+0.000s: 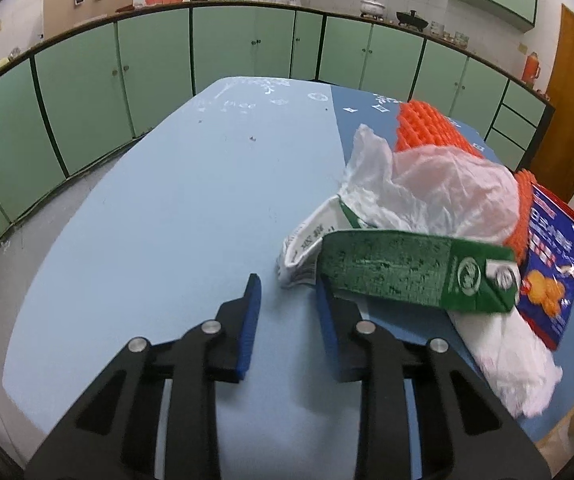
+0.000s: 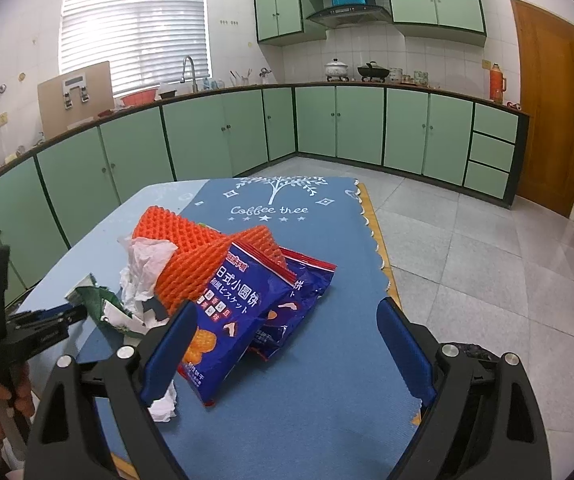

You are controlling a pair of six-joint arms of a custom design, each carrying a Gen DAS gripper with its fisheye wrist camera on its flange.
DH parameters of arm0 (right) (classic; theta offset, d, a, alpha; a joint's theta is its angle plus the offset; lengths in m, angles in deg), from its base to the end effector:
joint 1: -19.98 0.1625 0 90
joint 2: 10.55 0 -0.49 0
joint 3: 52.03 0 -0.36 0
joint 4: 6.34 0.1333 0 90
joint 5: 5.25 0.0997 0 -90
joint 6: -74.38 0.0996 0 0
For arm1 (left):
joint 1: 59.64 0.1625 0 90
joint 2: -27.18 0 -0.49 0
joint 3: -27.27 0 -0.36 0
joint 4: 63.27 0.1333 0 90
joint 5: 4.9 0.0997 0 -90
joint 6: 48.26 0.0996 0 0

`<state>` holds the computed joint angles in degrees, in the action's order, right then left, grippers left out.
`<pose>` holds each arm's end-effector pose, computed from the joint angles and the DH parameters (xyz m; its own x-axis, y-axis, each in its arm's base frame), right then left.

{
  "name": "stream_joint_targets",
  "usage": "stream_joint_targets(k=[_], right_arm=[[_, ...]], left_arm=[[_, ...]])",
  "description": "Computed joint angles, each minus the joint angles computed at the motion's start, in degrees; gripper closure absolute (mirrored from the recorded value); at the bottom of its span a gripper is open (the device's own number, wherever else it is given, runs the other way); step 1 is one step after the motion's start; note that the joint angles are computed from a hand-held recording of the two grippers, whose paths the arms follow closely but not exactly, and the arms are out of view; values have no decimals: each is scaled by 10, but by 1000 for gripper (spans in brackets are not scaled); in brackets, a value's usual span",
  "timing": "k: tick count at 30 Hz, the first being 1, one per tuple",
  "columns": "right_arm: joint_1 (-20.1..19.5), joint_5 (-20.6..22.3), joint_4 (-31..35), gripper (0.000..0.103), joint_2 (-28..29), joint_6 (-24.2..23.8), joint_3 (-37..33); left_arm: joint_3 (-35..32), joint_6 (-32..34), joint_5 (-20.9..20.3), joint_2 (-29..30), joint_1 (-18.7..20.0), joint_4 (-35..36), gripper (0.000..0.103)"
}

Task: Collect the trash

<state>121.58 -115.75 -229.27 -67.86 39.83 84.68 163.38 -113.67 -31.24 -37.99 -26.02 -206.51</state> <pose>0.1899 -0.4359 0.2458 -0.7346 -0.2581 0.6275 -0.6509 0.5292 -0.5443 -0.2139 -0.4095 0.1945 -0.7292 -0.2631 -0.6317 0.3130 0.6926 -0.6498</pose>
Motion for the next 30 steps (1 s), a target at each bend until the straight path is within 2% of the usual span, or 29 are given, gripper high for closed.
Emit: stream_joint_targets(k=[6,8,10,12,14,19,25,30], right_arm=[[0,-3,-2,14,2,-2,-2],[0,-4,-3,14,3,-1,-3],[-2,-3,-3,14,3,1,-3],[-3,-1,-2,14,3,5,-3],[-4,1,-2,14,4,6,-4],[-7,8,-1,14,3,8,-2],[-11,16,-8,14,-1,10,2],[-13,18,-11,14,-4,12,3]], left_arm=[[-30,75,5,27,27,-57,75],[-36,76,10,29,22,-50,69],[-36,59,18,25,8,-22,52],[-32,26,19,16,-11,14,46],[-31,5,6,11,-25,25,45],[-27,-15,-17,14,-64,6,34],[-34,21,-21,46,-83,-41,30],[-51,24,-22,66,-63,-41,30]])
